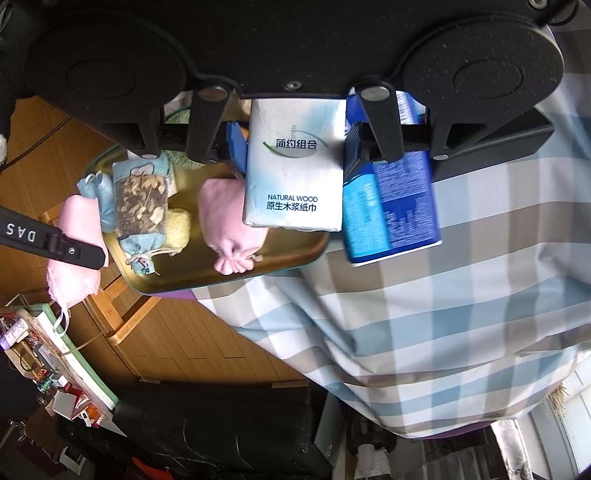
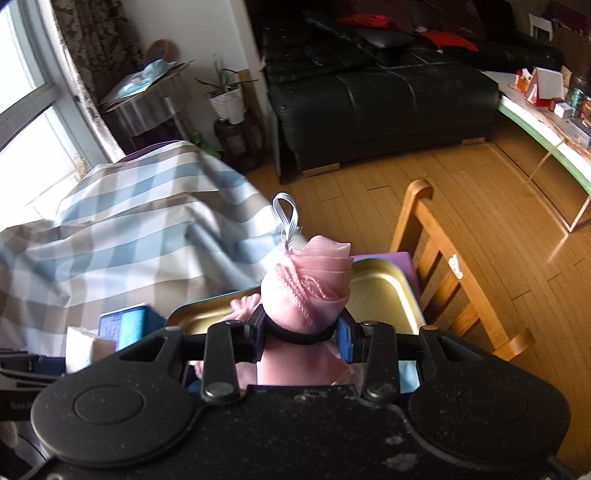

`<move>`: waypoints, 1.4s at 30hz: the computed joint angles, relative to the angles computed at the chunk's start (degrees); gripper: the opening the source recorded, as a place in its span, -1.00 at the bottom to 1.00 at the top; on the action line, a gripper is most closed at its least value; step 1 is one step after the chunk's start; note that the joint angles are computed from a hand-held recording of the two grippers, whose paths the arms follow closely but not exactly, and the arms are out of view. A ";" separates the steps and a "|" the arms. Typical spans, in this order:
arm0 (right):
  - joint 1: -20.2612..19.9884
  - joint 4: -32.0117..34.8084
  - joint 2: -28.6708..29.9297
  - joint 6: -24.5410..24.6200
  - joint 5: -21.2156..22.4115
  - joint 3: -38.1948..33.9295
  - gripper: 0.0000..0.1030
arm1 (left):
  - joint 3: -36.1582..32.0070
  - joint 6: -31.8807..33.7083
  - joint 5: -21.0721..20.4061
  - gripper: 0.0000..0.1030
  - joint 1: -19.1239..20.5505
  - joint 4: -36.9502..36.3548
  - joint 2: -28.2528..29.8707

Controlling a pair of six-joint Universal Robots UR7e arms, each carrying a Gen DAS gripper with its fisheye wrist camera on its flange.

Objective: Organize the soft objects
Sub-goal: 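Carry the tissue pack and pink cloth over the gold tray and open both grippers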

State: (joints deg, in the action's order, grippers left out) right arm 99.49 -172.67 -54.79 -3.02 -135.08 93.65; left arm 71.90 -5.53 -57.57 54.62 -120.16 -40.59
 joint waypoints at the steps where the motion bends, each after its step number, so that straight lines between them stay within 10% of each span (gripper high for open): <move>1: -0.42 0.49 -0.35 1.30 0.39 -0.05 -0.29 | -0.86 -0.23 -0.35 -0.03 0.15 0.18 0.91; 18: -2.59 0.49 -2.66 9.25 -4.23 0.89 -0.29 | -11.69 -2.18 0.33 -0.02 1.69 5.44 11.00; 24: -2.49 3.01 -0.98 9.96 -5.11 -1.35 -0.29 | -9.14 -0.04 0.94 0.46 1.69 1.60 9.63; 42: -5.21 19.99 1.06 12.85 -2.77 -9.80 -0.20 | -3.91 1.49 -0.37 0.46 1.75 -1.72 5.66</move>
